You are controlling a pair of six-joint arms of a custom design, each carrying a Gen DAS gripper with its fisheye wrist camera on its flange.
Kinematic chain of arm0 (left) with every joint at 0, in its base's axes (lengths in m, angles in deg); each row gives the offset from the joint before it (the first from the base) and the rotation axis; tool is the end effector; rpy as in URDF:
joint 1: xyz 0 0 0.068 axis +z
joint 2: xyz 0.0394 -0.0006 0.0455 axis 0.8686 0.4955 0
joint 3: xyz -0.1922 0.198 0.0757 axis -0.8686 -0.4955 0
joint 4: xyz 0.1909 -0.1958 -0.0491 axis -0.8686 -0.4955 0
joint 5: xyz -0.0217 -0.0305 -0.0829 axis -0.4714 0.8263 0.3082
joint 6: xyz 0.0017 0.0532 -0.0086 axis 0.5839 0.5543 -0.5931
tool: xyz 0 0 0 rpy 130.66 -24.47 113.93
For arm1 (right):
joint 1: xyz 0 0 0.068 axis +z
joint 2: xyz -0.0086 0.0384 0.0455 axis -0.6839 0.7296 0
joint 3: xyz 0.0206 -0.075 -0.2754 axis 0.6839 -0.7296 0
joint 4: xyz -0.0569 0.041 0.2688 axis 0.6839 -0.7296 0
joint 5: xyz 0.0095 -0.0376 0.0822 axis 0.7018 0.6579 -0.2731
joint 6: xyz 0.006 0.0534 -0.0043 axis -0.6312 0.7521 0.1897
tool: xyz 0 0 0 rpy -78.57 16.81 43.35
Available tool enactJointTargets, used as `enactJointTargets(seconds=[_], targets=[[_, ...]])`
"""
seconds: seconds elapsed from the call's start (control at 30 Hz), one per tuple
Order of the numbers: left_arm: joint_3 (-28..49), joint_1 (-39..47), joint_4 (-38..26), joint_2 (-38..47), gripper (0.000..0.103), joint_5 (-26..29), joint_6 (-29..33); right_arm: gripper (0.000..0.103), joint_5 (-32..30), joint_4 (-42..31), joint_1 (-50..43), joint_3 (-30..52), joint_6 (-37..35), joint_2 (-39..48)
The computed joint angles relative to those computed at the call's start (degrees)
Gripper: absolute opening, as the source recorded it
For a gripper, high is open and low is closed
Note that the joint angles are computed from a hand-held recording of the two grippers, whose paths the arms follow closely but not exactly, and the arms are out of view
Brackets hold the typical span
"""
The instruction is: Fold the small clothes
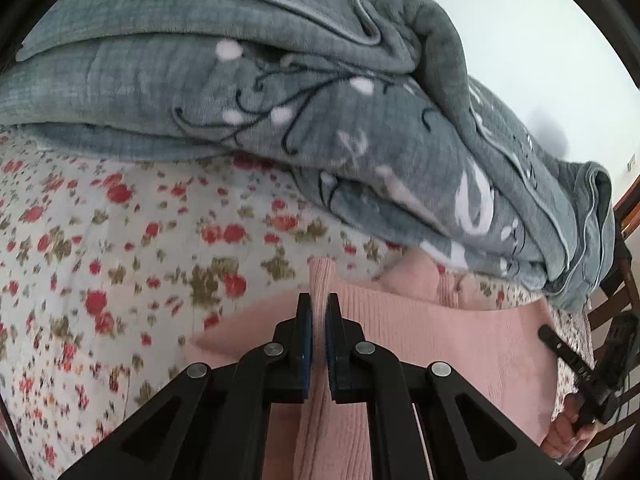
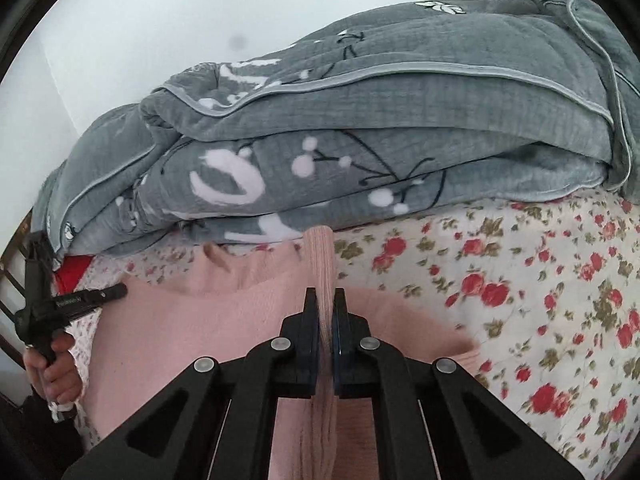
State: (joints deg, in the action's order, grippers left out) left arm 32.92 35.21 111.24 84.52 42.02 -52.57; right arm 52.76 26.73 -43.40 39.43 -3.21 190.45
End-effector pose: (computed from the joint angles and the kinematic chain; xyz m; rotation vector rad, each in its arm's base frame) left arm 0.2455 -0.1086 0.0673 -0.4768 2.3837 -0.3607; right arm 0.3156 0.0141 0.0678 -0.2401 2.3849 0.5297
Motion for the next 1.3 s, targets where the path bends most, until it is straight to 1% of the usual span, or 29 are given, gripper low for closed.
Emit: enactJointTargets(seconds=[0.03,0.07,0.13,0.2,0.27,0.37,0.43,0.63,0.7,0.9,1.1,1.3], targets=[[0.0,0.5,1.5,1.0,0.007,0.5,0.1,0.005,0.0,1.3,-0.3,-0.1,0.9,0.8],[0.7,0.5,1.6,2.2,0.007,0.5,0.2,0.005,-0.7,1.3,-1.0,0.8,1.6,2.6],[3.8,-0.4,-0.3,6.3,0.007,-1.3,0.6,0.005,0.4,-1.0,-0.6,3.2,1.2,6.0],[5.2,-1.4,-0.2,9.7,0.007,-3.0,0.8,0.005,3.1,-3.5,0.5,5.6,0.2,9.3],[6.2,-2.4,1.3,13.2,0.009,-5.1,1.0,0.005,2.7,-3.2,0.2,5.8,0.2,10.2],[5.1,-2.9,5.3,14.5,0.010,-6.0,1.5,0.005,2.8,-1.7,0.1,5.2,0.2,10.6],[3.5,-2.2,9.1,15.0,0.010,-4.5,1.7,0.005,3.5,-0.8,0.4,4.7,0.0,10.7],[0.8,1.8,15.3,16.0,0.011,2.3,1.1,0.005,2.2,0.0,-0.4,5.1,0.6,11.8],[0.8,2.1,15.6,16.1,0.011,2.9,0.8,0.005,1.3,-0.3,-1.0,5.2,0.5,11.9],[1.9,0.9,13.7,16.0,0.012,1.3,0.6,0.005,0.2,-0.8,-1.8,5.2,0.2,11.7],[1.5,1.3,14.6,16.1,0.012,1.9,0.4,0.005,-0.2,-1.1,-2.1,5.2,0.5,11.7],[1.3,1.3,14.7,16.0,0.013,2.0,0.3,0.008,-3.6,-0.6,-4.3,5.5,2.9,12.1]])
